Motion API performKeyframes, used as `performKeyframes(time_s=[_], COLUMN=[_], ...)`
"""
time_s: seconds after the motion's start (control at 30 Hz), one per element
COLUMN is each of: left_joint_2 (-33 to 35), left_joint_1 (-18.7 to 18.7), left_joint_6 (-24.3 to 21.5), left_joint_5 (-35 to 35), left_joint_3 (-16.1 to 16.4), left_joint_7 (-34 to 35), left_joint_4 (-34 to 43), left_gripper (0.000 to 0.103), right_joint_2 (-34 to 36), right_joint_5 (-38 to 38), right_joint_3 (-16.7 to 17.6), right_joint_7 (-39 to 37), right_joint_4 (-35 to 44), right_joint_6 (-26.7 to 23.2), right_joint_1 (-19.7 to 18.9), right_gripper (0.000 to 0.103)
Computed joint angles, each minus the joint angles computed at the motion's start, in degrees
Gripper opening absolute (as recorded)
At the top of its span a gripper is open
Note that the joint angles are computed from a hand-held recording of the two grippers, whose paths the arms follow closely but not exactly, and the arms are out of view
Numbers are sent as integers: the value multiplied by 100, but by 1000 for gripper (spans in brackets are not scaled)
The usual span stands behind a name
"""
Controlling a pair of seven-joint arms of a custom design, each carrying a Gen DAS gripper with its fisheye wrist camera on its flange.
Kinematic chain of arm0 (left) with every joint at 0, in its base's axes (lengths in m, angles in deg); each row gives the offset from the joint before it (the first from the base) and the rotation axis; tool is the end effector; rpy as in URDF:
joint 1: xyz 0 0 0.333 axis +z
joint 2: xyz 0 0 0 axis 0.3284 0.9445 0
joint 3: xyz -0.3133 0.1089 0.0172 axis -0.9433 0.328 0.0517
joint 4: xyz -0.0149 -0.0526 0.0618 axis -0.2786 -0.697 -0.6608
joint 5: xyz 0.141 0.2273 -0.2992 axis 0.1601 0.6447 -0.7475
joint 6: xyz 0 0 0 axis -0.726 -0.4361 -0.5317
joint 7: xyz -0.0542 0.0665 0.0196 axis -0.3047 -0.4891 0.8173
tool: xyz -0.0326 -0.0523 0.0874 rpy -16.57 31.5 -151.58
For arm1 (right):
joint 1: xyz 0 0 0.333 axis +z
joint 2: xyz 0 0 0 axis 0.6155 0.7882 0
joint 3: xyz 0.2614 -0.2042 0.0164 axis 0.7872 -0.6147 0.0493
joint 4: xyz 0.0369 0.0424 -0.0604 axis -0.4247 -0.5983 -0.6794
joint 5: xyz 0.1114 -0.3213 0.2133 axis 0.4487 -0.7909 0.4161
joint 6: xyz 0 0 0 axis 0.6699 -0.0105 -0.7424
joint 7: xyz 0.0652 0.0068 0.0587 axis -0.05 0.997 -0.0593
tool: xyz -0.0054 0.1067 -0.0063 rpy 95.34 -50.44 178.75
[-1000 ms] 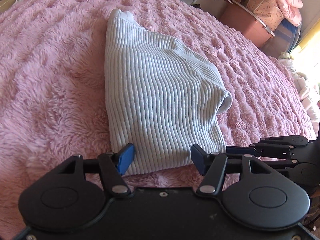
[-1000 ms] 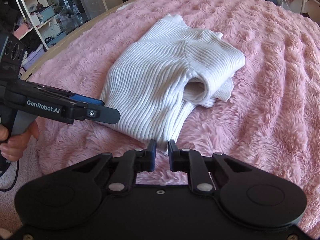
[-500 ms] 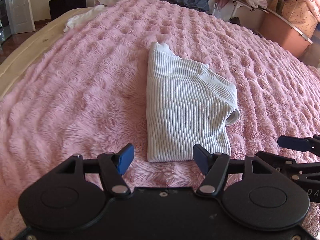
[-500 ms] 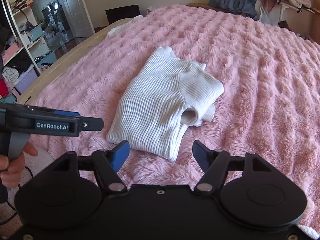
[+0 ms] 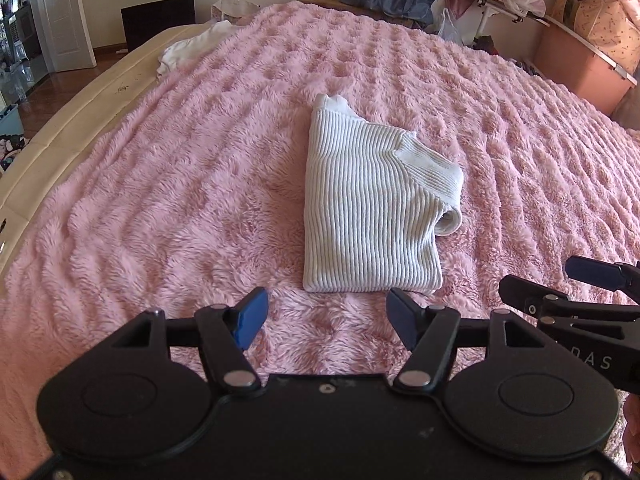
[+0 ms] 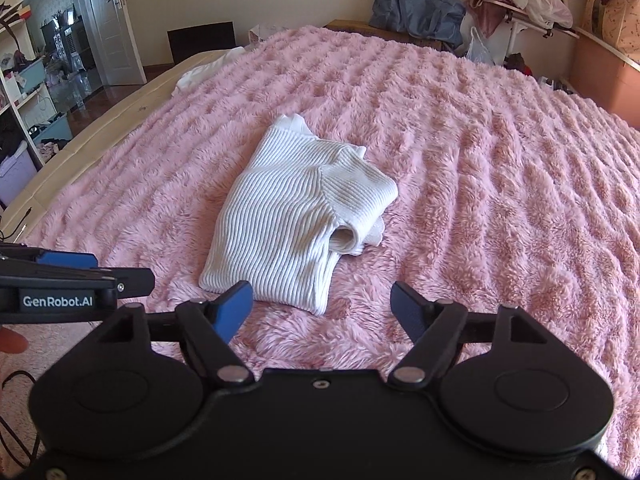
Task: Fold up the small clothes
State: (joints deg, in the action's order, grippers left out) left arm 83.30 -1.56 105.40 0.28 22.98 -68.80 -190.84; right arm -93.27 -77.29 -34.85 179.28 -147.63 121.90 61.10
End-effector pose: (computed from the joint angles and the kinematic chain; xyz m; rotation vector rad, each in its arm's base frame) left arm 0.4652 -0.3513 0.6299 -2.1577 1.4700 -0.5711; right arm 0.4958 0.3035 0.5937 -2.0999 1.2148 -0.4934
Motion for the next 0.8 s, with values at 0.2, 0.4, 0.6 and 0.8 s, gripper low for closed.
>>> performKeyframes(time_s=[0.2, 0.4, 0.6, 0.8], left_joint_2=[-98, -55, -4, 52], left_joint_1=[-8, 18, 11, 6], left_joint_6=[8, -52, -40, -22], left_joint_5=[-140, -302, -332, -364], left_joint_3=[-20, -13, 13, 34], left_joint_7=[-63, 11, 115, 222], left_joint_4=[-108, -137, -114, -81], left_gripper=[69, 69, 69, 69], right_joint_2=[-99, -60, -46, -10], right_joint_5=[-99, -120, -149, -224], right_joint_3=[34, 41, 43, 46], right_joint_7=[85, 99, 128, 171], right_joint_4=[-102, -67, -54, -43], right_joint_6=[52, 29, 12, 20], right_joint_1=[4, 22, 26, 24], right_gripper=[80, 80, 80, 81])
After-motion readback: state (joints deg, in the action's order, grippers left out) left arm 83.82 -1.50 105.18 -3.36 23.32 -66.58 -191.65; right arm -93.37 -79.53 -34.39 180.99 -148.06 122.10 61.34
